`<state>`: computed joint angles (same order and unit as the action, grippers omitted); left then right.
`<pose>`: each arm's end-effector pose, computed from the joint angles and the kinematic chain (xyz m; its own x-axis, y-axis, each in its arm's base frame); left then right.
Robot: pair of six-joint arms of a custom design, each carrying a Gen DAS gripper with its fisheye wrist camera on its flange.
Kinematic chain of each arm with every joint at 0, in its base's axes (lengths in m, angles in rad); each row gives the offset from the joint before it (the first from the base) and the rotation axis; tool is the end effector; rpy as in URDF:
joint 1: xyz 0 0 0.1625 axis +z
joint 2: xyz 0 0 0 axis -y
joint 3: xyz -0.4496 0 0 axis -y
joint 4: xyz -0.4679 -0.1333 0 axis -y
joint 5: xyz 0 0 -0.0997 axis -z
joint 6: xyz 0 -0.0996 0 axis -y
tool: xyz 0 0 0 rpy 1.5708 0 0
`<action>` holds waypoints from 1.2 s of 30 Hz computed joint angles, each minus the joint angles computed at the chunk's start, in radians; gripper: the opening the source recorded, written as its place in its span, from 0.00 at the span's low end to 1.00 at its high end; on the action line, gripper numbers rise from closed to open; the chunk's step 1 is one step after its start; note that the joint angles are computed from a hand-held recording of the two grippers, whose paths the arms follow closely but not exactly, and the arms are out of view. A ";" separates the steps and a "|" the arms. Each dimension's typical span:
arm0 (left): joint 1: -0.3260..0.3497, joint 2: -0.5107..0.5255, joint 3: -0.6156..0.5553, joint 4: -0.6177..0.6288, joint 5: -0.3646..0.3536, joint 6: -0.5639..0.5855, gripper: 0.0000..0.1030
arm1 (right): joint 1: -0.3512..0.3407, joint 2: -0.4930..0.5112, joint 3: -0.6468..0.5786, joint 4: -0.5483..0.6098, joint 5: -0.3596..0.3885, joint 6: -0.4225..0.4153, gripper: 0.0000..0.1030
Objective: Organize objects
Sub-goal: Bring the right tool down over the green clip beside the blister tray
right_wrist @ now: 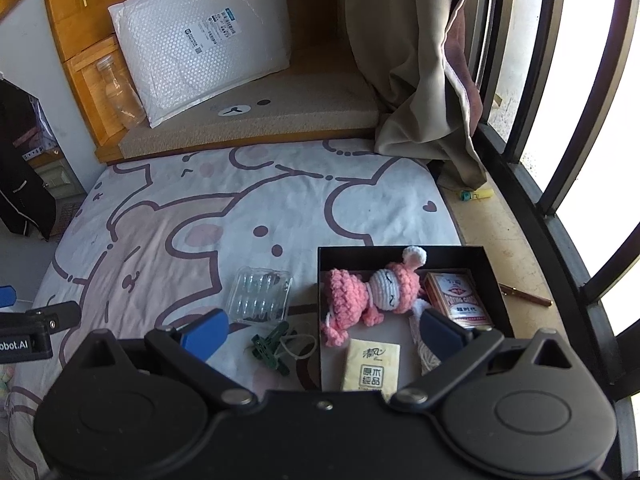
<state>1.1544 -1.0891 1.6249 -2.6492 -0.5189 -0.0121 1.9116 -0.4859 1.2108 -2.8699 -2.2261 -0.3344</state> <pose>-0.0908 -0.7488 0.3312 -0.6391 -0.2190 -0.7373 0.3387 0.7806 -0.5253 0.3607 -0.7999 0.0501 -0.7183 -0.2154 0.6616 -0.5467 0.7629 -0.3452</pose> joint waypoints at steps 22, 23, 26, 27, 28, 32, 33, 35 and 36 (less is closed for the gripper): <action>0.048 0.122 -0.128 0.094 -0.013 0.059 1.00 | -0.043 0.073 -0.086 -0.069 0.045 -0.231 1.00; 0.053 0.128 -0.137 0.099 -0.021 0.051 1.00 | -0.045 0.077 -0.089 -0.058 0.050 -0.242 1.00; 0.065 0.145 -0.163 0.117 -0.048 0.025 1.00 | -0.051 0.090 -0.091 -0.057 0.070 -0.321 1.00; 0.069 0.151 -0.171 0.118 -0.057 0.022 1.00 | -0.052 0.095 -0.093 -0.053 0.073 -0.350 1.00; 0.072 0.159 -0.181 0.117 -0.066 0.017 1.00 | -0.053 0.100 -0.097 -0.044 0.076 -0.375 1.00; 0.082 0.185 -0.214 0.107 -0.103 0.004 1.00 | -0.057 0.110 -0.104 -0.012 0.082 -0.454 0.96; 0.084 0.192 -0.223 0.110 -0.113 -0.004 1.00 | -0.058 0.112 -0.104 -0.013 0.085 -0.477 0.93; 0.091 0.205 -0.243 0.121 -0.144 -0.025 1.00 | -0.063 0.109 -0.097 -0.008 0.101 -0.516 0.91; 0.094 0.212 -0.255 0.131 -0.158 -0.037 1.00 | -0.065 0.107 -0.095 0.005 0.108 -0.529 0.88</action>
<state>1.2483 -0.8770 1.3700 -2.5182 -0.6773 -0.0494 1.8468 -0.3788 1.1156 -2.8645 -2.1184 -0.8632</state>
